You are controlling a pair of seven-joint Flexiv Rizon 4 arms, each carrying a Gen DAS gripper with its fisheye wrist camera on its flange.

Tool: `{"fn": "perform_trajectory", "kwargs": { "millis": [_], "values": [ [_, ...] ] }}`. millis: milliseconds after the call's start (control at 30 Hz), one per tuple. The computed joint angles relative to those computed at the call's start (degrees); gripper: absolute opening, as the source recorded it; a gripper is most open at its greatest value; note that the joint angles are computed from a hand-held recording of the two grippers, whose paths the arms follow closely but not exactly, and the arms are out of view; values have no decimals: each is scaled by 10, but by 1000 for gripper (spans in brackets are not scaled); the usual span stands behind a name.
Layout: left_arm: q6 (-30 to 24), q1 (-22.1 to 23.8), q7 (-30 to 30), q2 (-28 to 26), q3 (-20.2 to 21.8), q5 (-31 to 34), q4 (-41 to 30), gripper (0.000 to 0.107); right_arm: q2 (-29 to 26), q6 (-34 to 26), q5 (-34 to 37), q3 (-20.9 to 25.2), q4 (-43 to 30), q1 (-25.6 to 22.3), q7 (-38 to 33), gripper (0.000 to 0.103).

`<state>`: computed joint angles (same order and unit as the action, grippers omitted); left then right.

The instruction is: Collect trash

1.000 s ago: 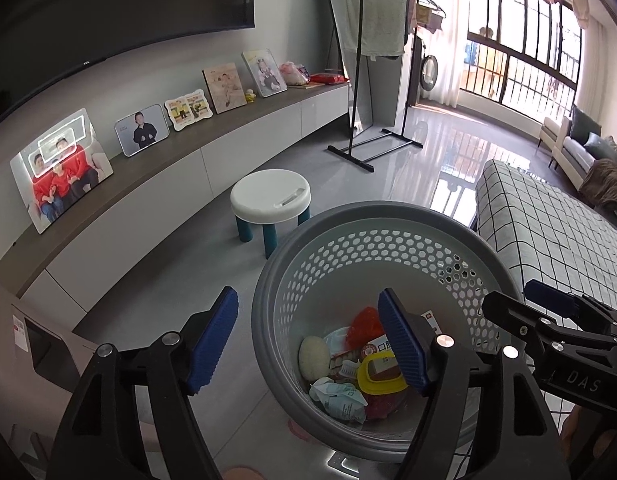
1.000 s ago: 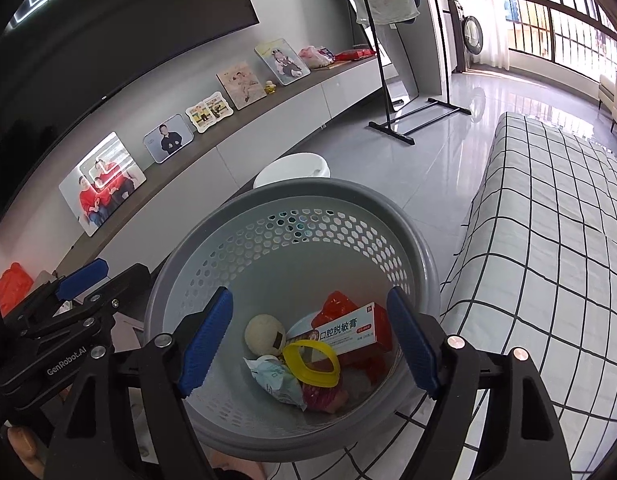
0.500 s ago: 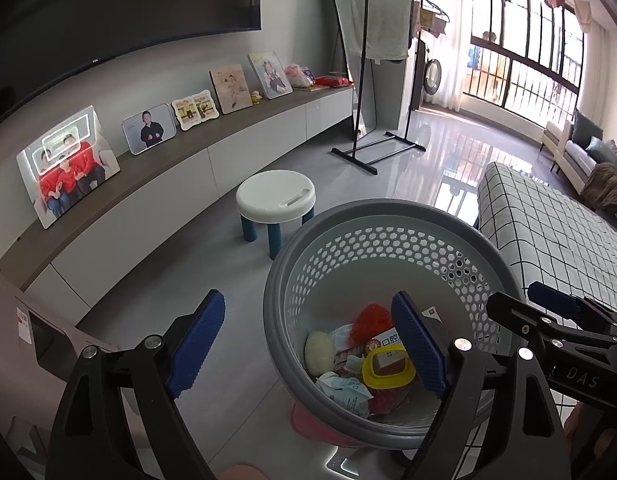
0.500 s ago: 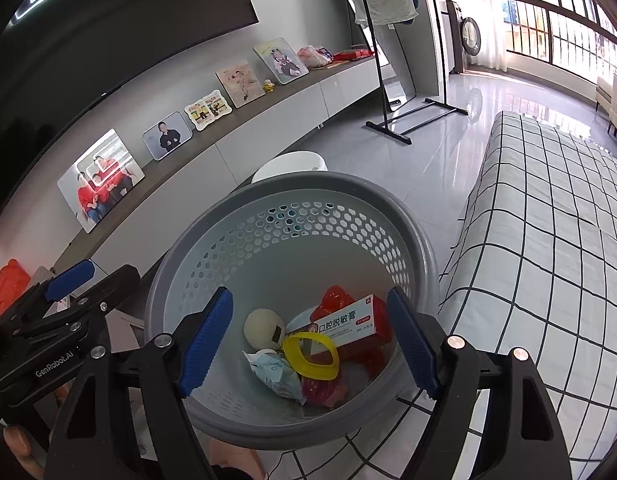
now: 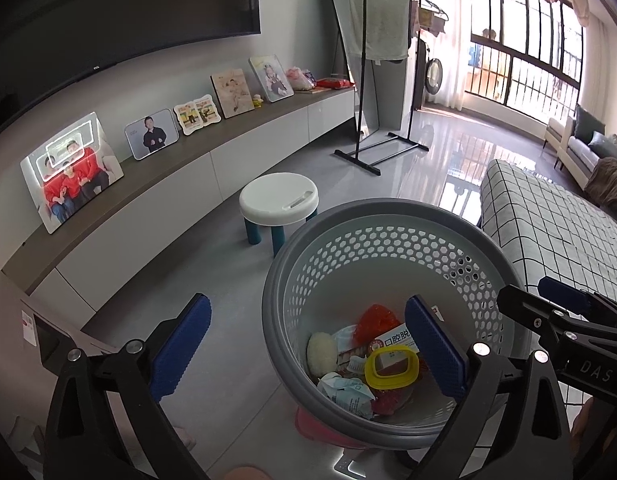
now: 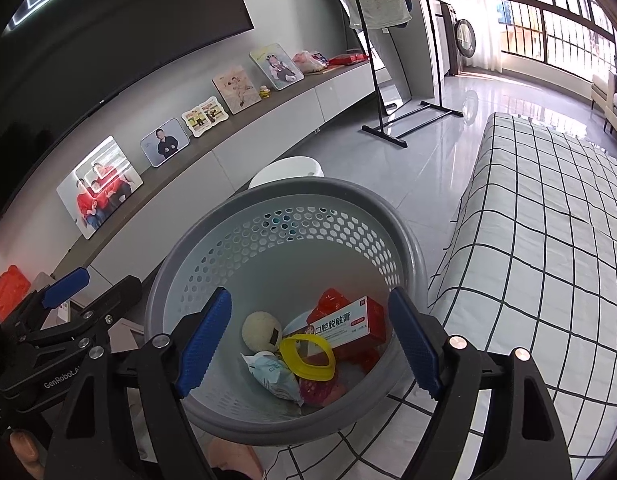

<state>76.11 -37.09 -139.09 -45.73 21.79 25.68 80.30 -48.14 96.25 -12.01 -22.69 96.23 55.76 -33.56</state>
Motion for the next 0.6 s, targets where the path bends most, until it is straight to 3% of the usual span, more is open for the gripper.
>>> {"fn": "perform_trajectory", "kwargs": {
  "millis": [600],
  "values": [
    [-11,5,7,-1,-11,-5,-5,97,-2,-1,-1,-5,0,4,0,77]
  ]
}}
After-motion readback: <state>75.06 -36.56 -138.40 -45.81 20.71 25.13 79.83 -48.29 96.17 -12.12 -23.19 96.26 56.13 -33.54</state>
